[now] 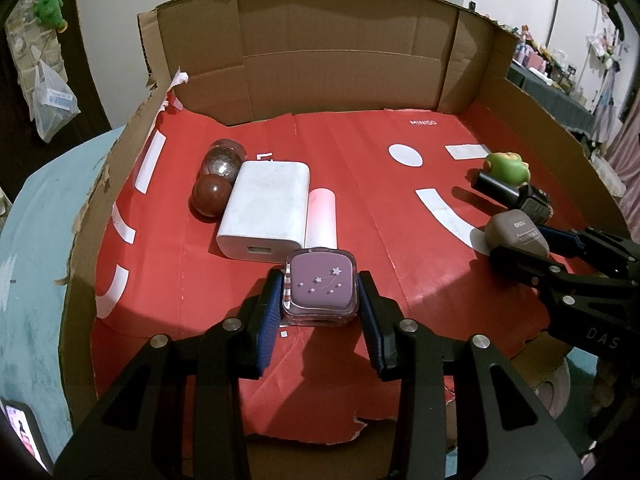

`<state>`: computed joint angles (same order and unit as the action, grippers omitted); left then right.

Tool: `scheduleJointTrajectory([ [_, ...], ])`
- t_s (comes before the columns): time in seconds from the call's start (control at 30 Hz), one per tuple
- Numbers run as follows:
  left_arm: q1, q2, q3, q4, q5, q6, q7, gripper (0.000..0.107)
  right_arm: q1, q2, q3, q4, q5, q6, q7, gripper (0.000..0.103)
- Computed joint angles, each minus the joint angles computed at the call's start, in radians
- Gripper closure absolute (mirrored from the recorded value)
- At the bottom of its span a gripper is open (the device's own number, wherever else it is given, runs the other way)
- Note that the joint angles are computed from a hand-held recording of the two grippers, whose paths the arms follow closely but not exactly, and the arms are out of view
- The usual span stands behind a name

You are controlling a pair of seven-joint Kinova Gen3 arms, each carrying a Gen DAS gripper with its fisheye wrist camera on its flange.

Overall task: Organize rigid objects
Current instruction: 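Lower the purple bottle and eye-shadow case into the box and open both grippers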

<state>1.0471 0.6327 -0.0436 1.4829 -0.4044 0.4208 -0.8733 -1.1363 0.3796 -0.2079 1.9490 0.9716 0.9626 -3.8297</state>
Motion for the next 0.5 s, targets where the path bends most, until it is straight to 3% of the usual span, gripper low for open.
scheduleJointTrajectory([
  [0.17,0.001,-0.001,-0.002,0.003,-0.003,-0.002,0.003,0.072,0.000,0.000,0.000,0.001,0.001,0.000,-0.002,0.047],
  [0.27,0.017,0.003,-0.020,-0.002,-0.014,0.007,0.017,0.067,0.001,-0.001,0.000,0.000,0.000,-0.002,-0.002,0.047],
  [0.3,0.026,0.006,-0.029,-0.008,-0.021,0.017,0.027,0.056,0.001,-0.002,-0.001,0.001,0.001,-0.002,-0.002,0.047],
  [0.33,0.036,0.011,-0.039,-0.016,-0.027,0.033,0.041,0.037,0.001,-0.003,-0.001,0.001,0.001,-0.002,-0.003,0.047],
  [0.5,0.023,0.007,-0.027,-0.006,-0.040,0.023,0.056,0.034,0.002,-0.008,-0.001,0.010,0.009,-0.014,-0.019,0.044],
])
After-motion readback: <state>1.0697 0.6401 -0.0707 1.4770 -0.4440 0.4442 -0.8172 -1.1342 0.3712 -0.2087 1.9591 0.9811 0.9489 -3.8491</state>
